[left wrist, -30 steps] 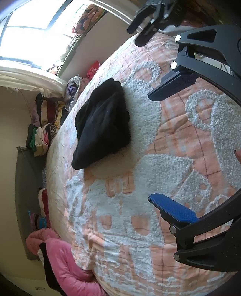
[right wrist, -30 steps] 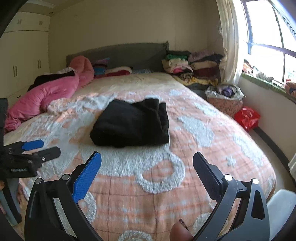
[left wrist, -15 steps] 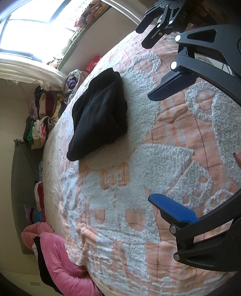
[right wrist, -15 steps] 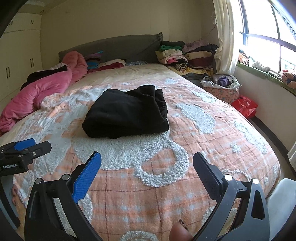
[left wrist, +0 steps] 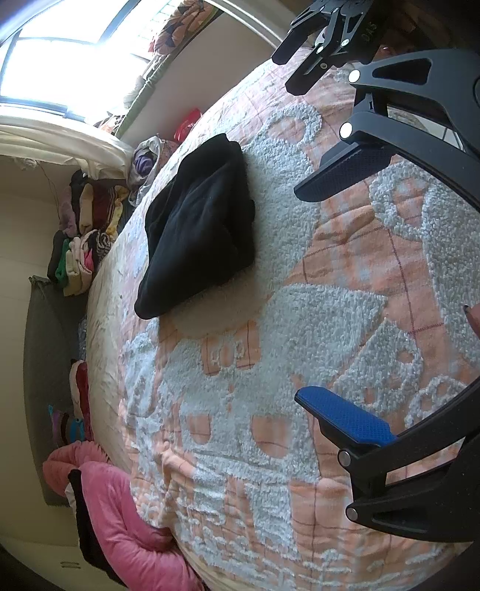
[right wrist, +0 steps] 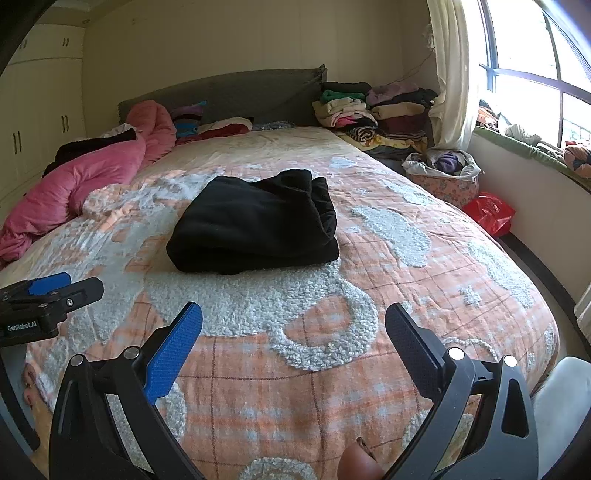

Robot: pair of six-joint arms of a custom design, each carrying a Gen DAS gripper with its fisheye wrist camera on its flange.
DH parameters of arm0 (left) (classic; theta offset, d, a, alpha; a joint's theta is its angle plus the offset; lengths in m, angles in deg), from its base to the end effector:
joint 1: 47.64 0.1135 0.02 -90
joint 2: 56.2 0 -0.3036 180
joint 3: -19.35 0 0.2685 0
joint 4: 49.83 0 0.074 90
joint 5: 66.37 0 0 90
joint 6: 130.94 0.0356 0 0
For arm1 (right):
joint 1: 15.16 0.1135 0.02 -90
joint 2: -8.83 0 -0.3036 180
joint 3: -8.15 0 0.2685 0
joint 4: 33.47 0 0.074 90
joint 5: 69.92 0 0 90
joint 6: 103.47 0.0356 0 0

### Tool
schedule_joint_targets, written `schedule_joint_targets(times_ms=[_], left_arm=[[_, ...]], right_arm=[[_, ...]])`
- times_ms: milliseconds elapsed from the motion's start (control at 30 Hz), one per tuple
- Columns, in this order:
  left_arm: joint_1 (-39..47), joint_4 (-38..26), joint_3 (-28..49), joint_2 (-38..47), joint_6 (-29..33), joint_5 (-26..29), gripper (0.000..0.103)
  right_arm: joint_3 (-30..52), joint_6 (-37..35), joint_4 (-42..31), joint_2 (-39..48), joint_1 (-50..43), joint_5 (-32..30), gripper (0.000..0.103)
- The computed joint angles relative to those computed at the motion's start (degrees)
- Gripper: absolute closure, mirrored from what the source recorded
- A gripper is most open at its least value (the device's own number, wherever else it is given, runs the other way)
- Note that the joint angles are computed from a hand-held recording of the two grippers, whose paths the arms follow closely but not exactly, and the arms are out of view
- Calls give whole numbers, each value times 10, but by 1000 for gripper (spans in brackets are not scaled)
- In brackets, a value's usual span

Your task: Fold small clothes

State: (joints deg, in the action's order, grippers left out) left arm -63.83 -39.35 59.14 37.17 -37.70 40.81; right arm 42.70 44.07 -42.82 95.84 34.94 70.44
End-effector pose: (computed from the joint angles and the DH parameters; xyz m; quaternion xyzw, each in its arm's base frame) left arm 0.2622 -0.0871 0.1267 0.2117 0.8841 -0.1805 0.3755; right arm 0.1579 0.1462 0.1185 0.1603 0.8692 -0.0657 0.4632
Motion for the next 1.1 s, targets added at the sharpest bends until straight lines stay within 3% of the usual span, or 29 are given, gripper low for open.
schedule_joint_targets(times_ms=[1100], left_arm=[[-2, -6, 0, -7, -1, -15, 9]], right_arm=[[2, 5, -10, -1, -2, -8, 4]])
